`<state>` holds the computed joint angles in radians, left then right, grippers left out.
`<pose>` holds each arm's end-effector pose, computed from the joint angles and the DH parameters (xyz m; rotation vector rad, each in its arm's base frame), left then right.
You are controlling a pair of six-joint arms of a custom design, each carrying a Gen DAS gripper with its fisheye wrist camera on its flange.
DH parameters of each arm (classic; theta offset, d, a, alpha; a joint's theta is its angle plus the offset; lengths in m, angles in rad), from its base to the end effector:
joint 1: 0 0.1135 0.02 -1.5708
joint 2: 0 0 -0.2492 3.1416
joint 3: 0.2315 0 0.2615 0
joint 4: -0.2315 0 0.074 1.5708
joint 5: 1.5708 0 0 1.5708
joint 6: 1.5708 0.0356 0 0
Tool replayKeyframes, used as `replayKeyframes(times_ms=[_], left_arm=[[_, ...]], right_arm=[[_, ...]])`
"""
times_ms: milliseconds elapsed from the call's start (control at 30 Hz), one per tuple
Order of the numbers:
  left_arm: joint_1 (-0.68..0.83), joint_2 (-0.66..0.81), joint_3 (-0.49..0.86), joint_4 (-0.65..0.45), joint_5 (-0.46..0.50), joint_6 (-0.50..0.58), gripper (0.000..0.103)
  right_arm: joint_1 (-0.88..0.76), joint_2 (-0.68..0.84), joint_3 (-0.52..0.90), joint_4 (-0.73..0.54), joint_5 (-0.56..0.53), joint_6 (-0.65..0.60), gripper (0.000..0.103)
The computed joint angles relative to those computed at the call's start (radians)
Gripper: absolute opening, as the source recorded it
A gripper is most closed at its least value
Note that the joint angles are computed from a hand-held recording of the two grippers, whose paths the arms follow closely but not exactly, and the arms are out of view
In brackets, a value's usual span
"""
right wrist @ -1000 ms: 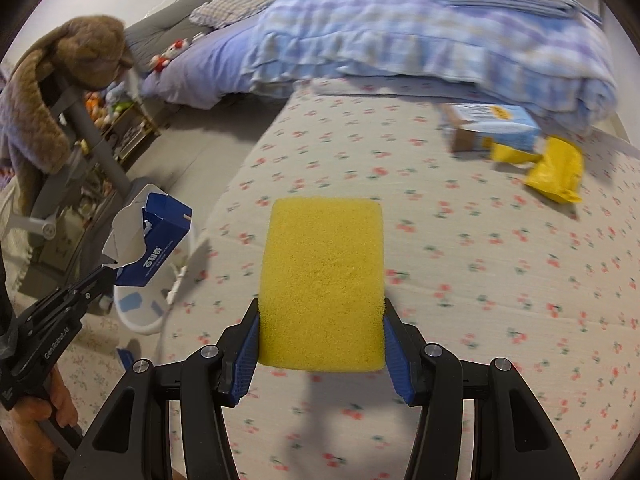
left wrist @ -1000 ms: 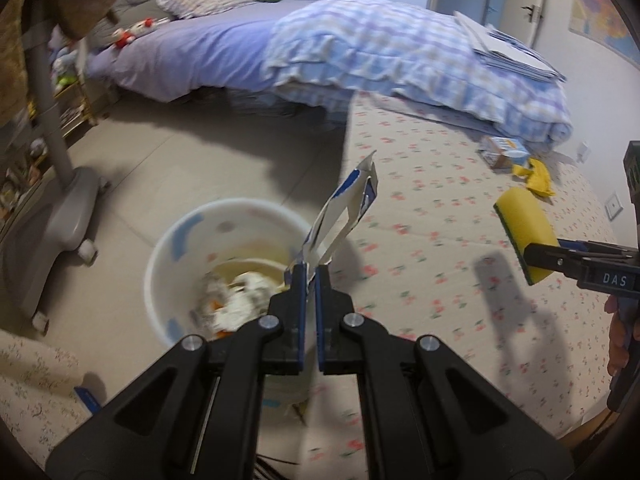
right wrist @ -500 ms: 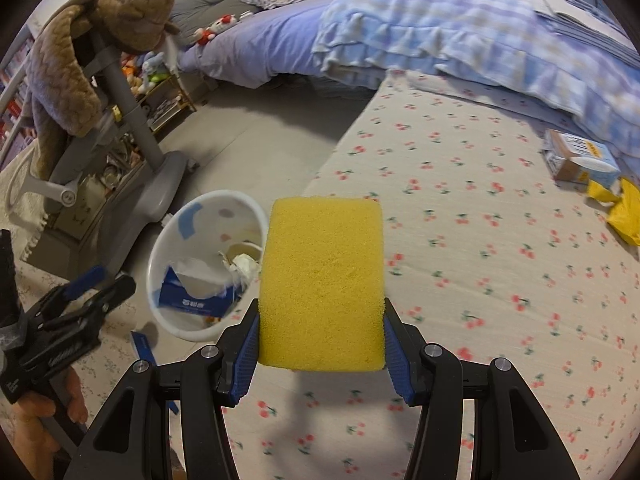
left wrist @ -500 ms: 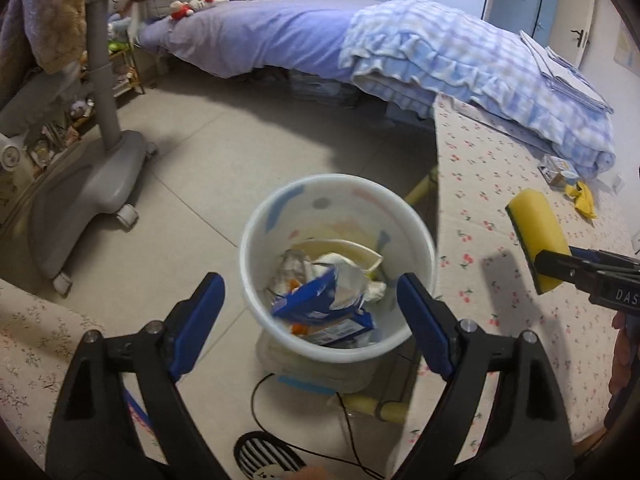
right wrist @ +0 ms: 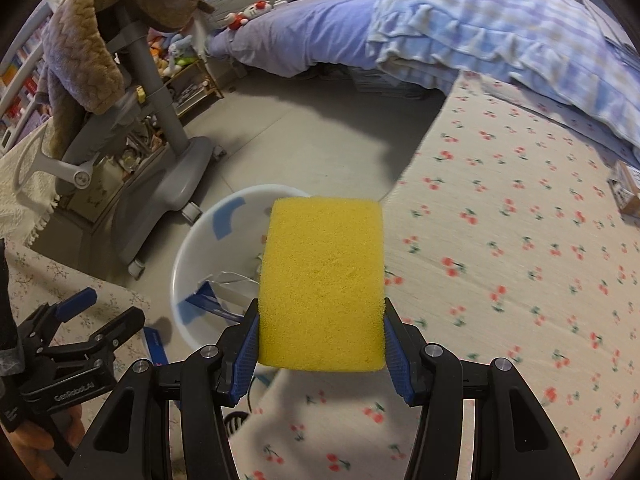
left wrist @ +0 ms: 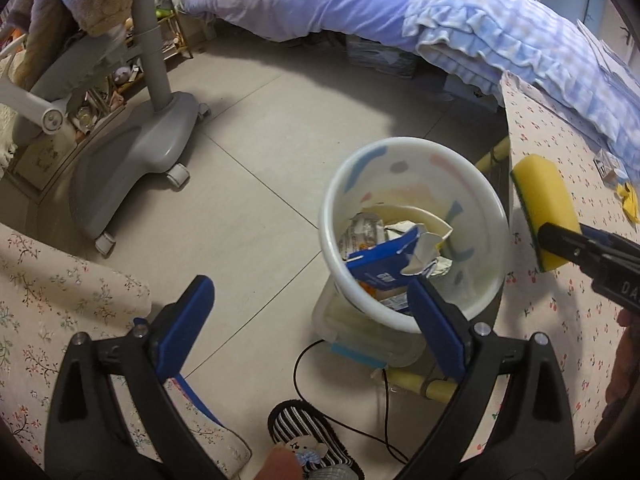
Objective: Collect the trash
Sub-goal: 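Carry the blue box and yellow sponge over the wastebasket and open both tools, then move both open tools back over the bed toward the remaining trash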
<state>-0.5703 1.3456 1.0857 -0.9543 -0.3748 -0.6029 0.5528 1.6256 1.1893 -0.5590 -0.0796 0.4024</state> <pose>0.2285 -0.1311 0.2486 -0.1331 2.6354 0.1534 0.2958 0.1858 0.2173 -0.2285 2.6203 0.4508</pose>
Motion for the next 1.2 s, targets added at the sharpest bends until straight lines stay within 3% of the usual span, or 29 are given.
replayKeyframes(times_ms=[67, 133, 200, 733, 1200], left_arm=[[0.005, -0.004, 0.001, -0.006, -0.008, -0.001, 0.098], [0.008, -0.007, -0.001, -0.007, -0.015, -0.004, 0.099], [0.013, -0.006, 0.0, -0.005, -0.013, -0.004, 0.1], [0.011, -0.012, -0.002, 0.0, 0.04, -0.01, 0.1], [-0.089, 0.068, 0.116, 0.002, 0.057, -0.076, 0.1]], right_arm=[[0.006, 0.012, 0.003, 0.025, -0.013, 0.0, 0.058], [0.005, 0.015, 0.002, 0.049, -0.039, 0.006, 0.069], [0.007, 0.003, -0.009, 0.065, -0.032, 0.014, 0.073], [-0.082, -0.178, -0.095, -0.022, 0.017, -0.028, 0.073], [-0.346, -0.416, -0.239, -0.124, -0.031, -0.189, 0.073]])
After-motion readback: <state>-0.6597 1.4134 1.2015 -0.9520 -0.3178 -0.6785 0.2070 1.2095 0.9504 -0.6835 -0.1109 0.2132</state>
